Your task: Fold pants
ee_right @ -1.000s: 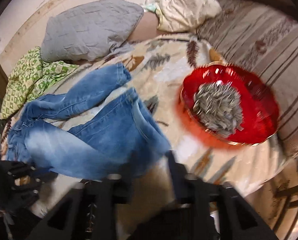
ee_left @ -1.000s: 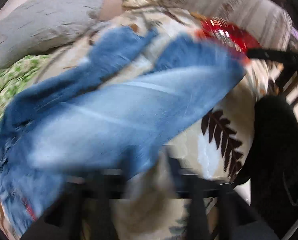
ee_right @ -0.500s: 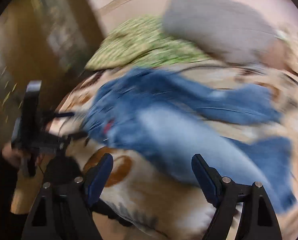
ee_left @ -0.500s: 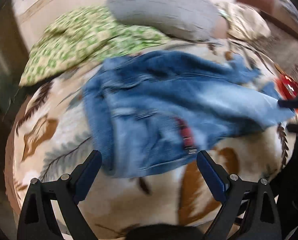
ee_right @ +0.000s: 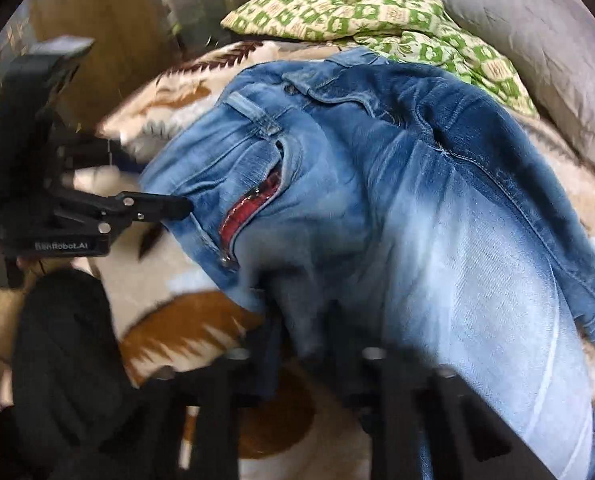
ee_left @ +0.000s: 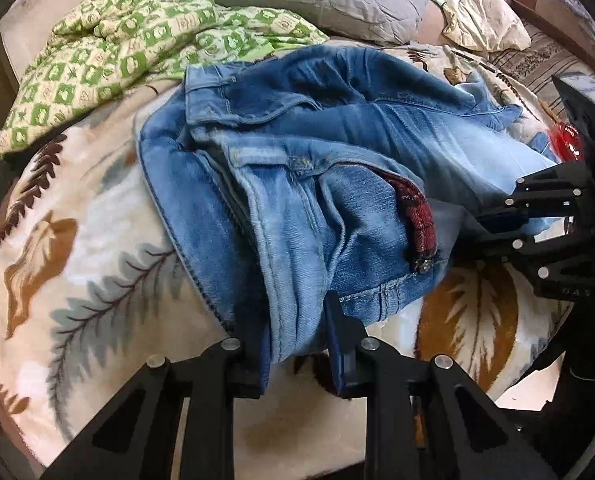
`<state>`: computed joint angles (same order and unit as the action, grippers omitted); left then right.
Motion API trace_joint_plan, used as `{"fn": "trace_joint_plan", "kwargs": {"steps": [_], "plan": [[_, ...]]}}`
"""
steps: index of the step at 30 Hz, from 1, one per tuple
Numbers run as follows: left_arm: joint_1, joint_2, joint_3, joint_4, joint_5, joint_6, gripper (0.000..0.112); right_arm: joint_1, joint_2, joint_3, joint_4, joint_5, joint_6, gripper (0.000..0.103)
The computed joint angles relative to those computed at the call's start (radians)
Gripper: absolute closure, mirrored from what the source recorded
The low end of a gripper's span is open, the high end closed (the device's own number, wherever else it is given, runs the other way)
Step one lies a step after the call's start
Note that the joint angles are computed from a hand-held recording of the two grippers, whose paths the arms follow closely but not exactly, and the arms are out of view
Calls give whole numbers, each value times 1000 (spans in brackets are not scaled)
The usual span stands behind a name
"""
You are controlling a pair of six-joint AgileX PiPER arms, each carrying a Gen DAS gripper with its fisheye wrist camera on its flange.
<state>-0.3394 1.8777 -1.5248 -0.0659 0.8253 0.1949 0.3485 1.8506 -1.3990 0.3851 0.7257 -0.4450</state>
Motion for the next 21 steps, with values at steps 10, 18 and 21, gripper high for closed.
{"fn": "trace_joint_plan", "kwargs": {"steps": [10,18,21], "plan": [[251,-167,111,-156,91,183,88,125,-59,-7,148,64,-115,92],[171,-233,175,-1,-24,-25,27,144,-33,-16,20,48,57,47],[113,-228,79,18,-30,-65,23,62,-174,92,45,-33,50,22]]}}
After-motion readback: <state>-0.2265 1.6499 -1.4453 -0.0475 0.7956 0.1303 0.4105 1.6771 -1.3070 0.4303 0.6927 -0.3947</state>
